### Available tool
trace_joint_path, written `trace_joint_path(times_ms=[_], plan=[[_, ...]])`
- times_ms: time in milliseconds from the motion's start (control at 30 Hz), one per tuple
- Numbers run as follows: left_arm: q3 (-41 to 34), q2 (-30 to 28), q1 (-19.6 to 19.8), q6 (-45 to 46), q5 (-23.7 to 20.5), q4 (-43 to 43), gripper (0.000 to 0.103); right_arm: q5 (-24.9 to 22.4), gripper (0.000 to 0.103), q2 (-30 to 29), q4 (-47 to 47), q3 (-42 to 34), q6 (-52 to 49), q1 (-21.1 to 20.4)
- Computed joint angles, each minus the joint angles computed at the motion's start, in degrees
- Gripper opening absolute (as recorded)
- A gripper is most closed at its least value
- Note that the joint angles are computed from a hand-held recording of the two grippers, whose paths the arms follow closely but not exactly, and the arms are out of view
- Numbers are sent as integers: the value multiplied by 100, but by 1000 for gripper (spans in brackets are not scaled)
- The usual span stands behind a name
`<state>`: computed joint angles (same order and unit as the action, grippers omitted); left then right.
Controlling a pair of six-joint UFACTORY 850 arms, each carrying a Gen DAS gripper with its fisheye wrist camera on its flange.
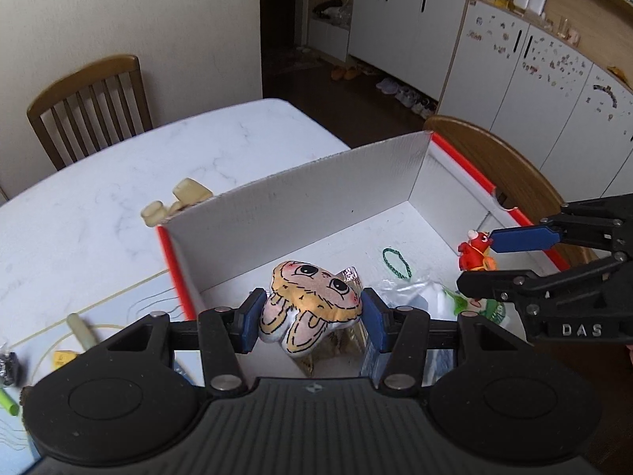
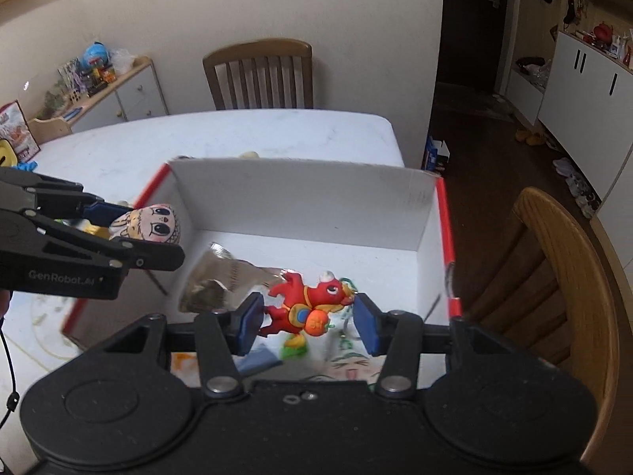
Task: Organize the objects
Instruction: 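Carry the face keychain and dragon keychain with both tools into the shoebox, then open both tools to drop the two keychains into the box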
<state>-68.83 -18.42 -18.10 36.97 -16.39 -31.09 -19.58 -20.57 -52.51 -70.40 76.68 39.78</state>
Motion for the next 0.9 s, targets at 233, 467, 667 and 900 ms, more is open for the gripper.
trace_joint_path(times_ms=[233, 467, 667, 900], plan=[[-416, -499, -157, -1045, -56, 1002, 51, 55, 48, -199, 603, -84, -872, -156], [-742, -853, -293, -1937, -240, 1847, 51, 201, 49, -321, 1372, -155, -1734, -292], [-1034, -1123, -348, -2473, -585, 2318, 51, 302, 49, -350, 1727, -172, -2170, -355], [-1270, -1289, -329, -2737, -941, 2442, 51, 470, 51, -313, 2184, -120, -2581, -438]])
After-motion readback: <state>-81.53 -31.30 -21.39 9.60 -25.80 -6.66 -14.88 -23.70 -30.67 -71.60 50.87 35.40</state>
